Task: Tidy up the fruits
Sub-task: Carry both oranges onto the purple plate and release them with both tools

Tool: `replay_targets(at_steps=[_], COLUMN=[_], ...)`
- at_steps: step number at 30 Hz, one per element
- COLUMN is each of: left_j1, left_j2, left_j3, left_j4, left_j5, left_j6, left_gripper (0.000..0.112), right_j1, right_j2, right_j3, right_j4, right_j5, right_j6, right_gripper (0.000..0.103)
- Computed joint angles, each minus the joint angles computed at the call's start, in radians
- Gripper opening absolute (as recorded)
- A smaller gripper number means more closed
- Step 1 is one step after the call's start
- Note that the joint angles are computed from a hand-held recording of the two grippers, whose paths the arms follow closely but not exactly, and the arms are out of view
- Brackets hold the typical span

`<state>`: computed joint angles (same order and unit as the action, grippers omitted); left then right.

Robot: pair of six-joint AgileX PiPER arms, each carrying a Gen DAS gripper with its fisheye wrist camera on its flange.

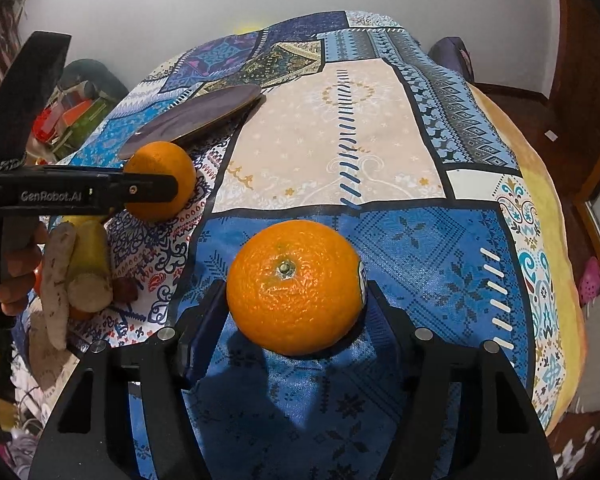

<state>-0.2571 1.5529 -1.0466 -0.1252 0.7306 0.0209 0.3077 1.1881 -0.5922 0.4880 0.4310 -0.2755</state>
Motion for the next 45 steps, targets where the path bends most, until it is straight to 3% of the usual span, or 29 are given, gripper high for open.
replay_targets(at_steps=[11,25,36,45], left_j1=[0.007,0.068,0.335,0.518], left_j2=[-0.053,-0.343,-0.435,-0.376], left_j3=[0.026,0.061,0.006,-0.044], left_j4=[0.011,0.065,-0.036,-0.145], left_j5=[0.011,0.026,0.072,0.058], left_j6=[-0.008,-0.026,0.177,0.333], left_gripper=[0.069,0.068,0.068,0.068], right_j1=[0.030,0.105,0.216,0.307], right_j2=[-0.007,-0.068,-0.007,0.118], right_j3=[-0.016,-0.161,-0.359,-0.506], right_j4=[-0.110,-0.384,-0.570,-0.790], right_j5=[0.005,0.036,0.022,-0.004], right_j6=[0.131,0.412,0.589,0.753], right_gripper=[0.062,0.062,0.062,0.062])
